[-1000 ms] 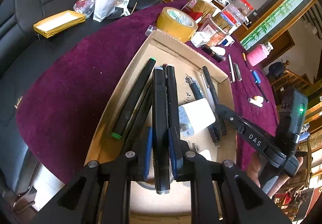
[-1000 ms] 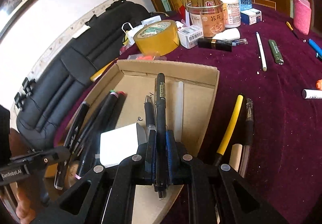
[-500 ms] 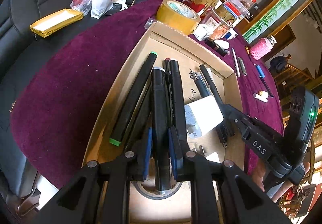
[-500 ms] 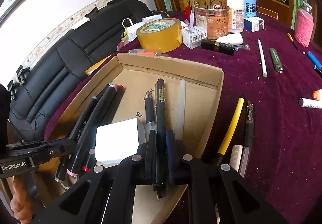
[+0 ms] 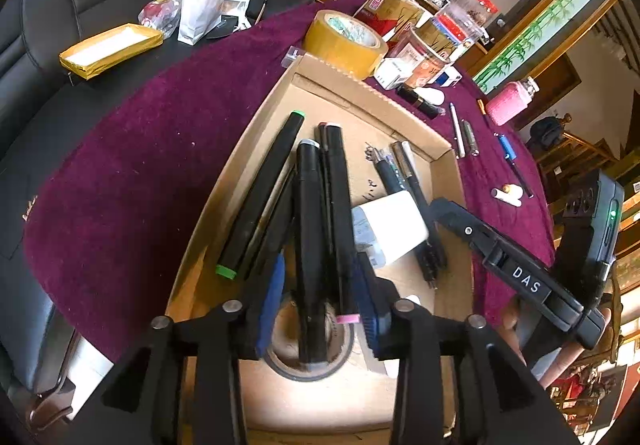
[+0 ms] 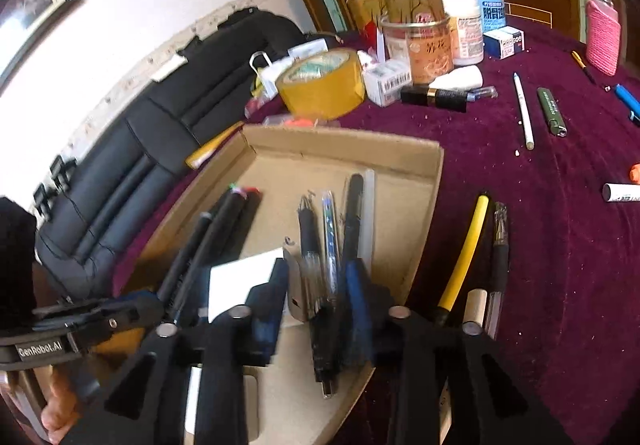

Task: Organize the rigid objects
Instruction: 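Carry both black pens into the cardboard tray and open both grippers, then withdraw from the tray and grasp the clear black-capped pen with the left gripper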

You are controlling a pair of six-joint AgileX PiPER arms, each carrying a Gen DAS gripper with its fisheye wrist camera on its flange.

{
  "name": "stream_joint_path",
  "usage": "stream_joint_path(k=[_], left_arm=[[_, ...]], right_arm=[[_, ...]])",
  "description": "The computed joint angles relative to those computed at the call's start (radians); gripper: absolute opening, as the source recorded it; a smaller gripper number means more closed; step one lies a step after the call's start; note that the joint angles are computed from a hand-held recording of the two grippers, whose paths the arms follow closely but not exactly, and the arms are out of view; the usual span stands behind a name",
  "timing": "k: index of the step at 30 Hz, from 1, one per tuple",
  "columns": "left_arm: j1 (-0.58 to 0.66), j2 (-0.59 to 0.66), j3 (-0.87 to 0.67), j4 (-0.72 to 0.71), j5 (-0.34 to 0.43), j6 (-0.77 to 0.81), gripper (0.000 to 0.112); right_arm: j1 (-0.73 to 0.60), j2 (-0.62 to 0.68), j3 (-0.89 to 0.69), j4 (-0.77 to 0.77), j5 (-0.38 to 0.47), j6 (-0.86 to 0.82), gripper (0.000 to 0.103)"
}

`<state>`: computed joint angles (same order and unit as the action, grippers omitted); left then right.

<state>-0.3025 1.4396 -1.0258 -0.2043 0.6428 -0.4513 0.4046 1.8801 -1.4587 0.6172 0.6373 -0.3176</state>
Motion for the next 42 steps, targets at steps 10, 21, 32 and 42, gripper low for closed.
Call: stream_joint_path(k=[10, 21, 32, 42], left_arm=[[-0.238, -0.073, -0.013, 0.326, -0.015, -0.376, 0.046], [-0.476, 0.066, -0.192, 0.478, 0.040, -0.512, 0.053], [-0.504, 0.330, -0.480, 0.365, 0.124, -0.365, 0.053], [-0.399, 0.676, -0.941, 0.145, 0.330, -0.195, 0.038]], right_arm=[[-0.046, -0.054, 0.064, 0.223, 0.004, -0.208, 0.041], [-0.304, -0.198, 0.107, 0.210, 0.203, -0.149, 0.051], [-0.530, -0.096, 0.142, 0.297, 0.195, -0.278, 0.054], [-0.571, -0.136, 0.170, 0.348, 0.189, -0.302, 0.054]])
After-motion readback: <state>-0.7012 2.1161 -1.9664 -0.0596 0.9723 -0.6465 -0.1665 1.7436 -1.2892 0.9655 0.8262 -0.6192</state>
